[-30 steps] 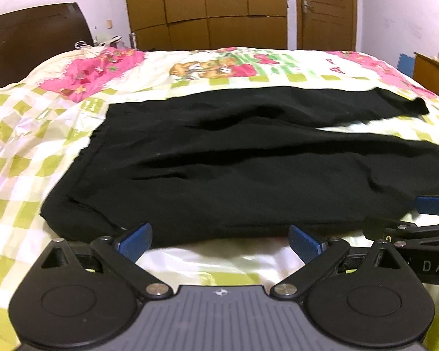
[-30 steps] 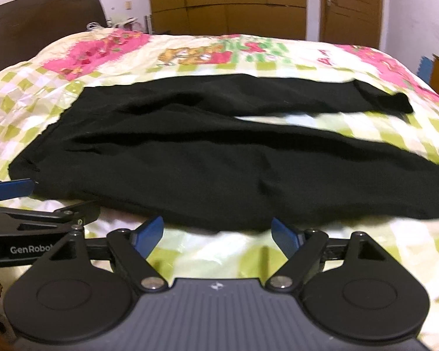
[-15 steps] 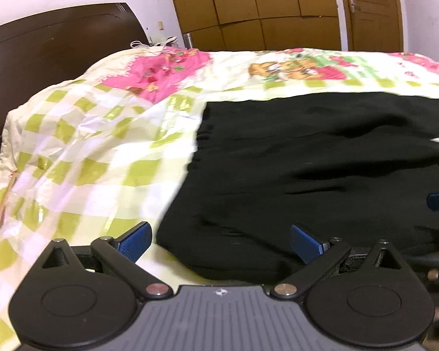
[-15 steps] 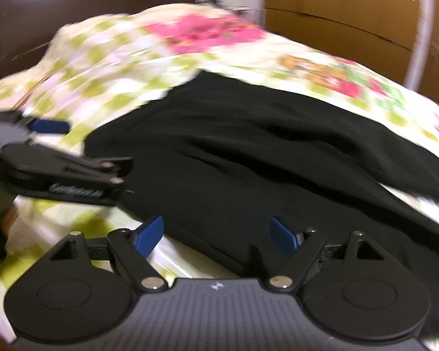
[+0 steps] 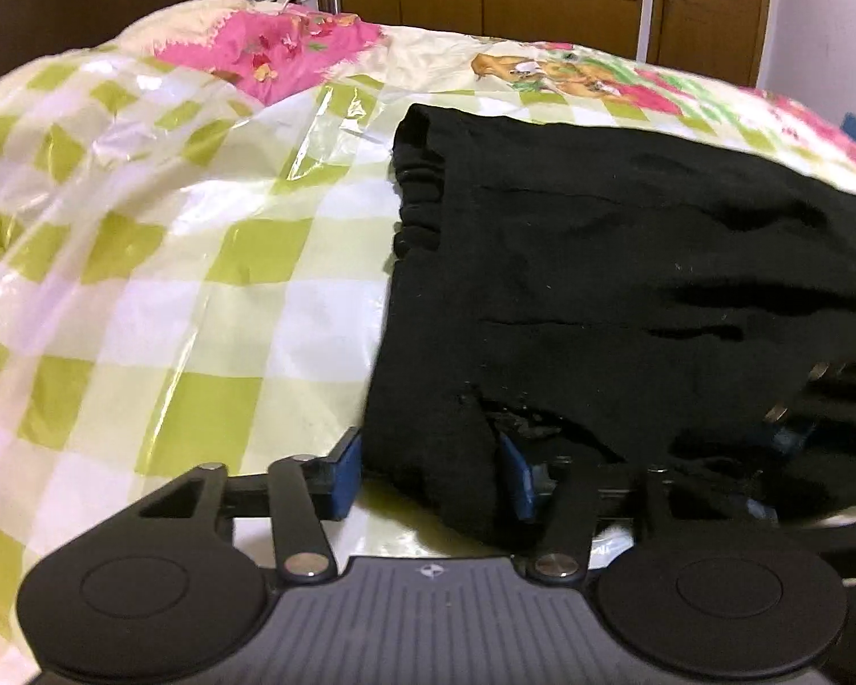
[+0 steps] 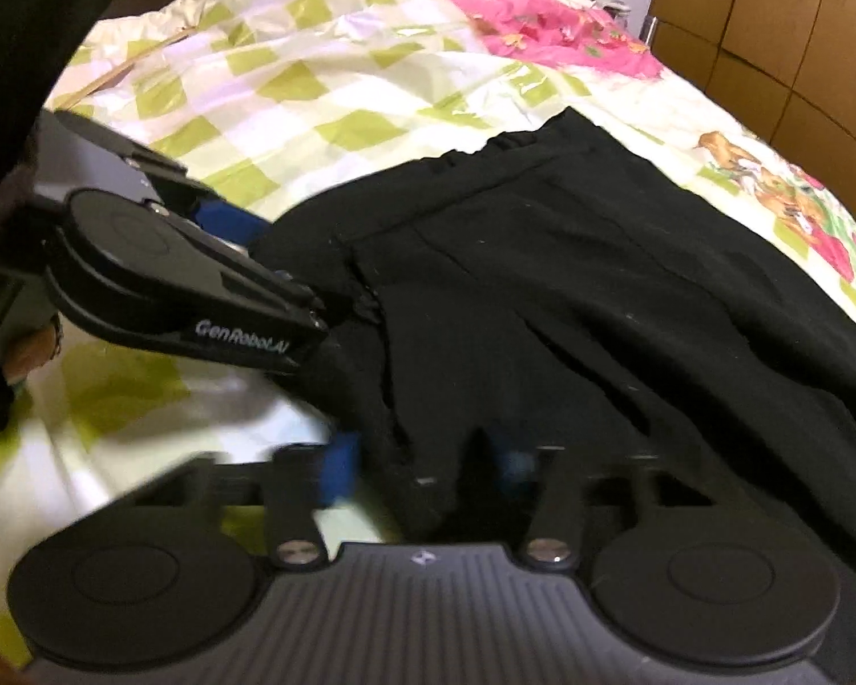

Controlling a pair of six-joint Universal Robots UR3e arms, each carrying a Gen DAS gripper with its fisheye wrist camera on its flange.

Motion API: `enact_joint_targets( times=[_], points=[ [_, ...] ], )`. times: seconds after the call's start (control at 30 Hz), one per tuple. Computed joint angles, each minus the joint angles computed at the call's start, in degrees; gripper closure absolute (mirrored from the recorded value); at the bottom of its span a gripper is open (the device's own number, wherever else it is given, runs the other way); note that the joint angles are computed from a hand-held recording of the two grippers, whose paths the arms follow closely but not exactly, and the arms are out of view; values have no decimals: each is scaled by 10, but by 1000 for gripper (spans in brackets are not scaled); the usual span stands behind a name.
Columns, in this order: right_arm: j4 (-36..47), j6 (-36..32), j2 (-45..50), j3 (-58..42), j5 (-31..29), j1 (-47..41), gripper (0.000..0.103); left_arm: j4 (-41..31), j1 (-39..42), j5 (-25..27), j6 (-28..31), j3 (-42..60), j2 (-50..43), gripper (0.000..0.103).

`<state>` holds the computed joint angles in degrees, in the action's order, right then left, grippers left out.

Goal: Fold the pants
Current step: 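Move both grippers down toward the black pants on the bed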

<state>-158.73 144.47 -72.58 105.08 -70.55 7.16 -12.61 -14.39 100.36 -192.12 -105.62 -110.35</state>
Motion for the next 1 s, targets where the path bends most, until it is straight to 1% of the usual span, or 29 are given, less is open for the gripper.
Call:
enact_joint_targets(
  times=[0.07,0.13,0.2,0.33,0.43,0.53,0.57,0.6,0.63,0.7,0.77,0.83,0.9,1.0],
  points=[
    [11,18,14,-24,-20,21,88,9,8,-9,3,-19,12,43],
    [16,27,22,-36,-30,35,89,6,7,5,8,-28,20,44],
    [38,30,20,-44,-21,42,90,-2,8,19,9,-38,32,44],
    [65,32,14,-49,3,68,90,-12,29,36,15,-101,96,44],
    [92,38,21,-69,20,88,88,-29,40,51,13,-135,136,43],
    [126,44,3,-72,56,79,83,-45,28,73,1,-146,166,43],
    [136,44,-13,-63,71,67,84,-48,17,88,0,-142,168,43],
    [147,42,-35,-49,87,50,84,-52,0,110,0,-131,165,43],
    [156,40,-53,-40,97,35,83,-53,-10,122,4,-123,164,43],
    [173,31,-104,-8,114,-8,83,-58,-35,133,4,-97,157,43],
    [190,18,-160,30,122,-73,82,-67,-60,136,7,-58,137,43],
    [219,7,-203,54,123,-141,82,-66,-86,127,11,-14,108,43],
    [244,-9,-250,82,119,-228,82,-68,-112,102,8,44,64,43],
    [277,-36,-304,112,108,-370,82,-83,-161,61,13,178,-46,43]
  ],
)
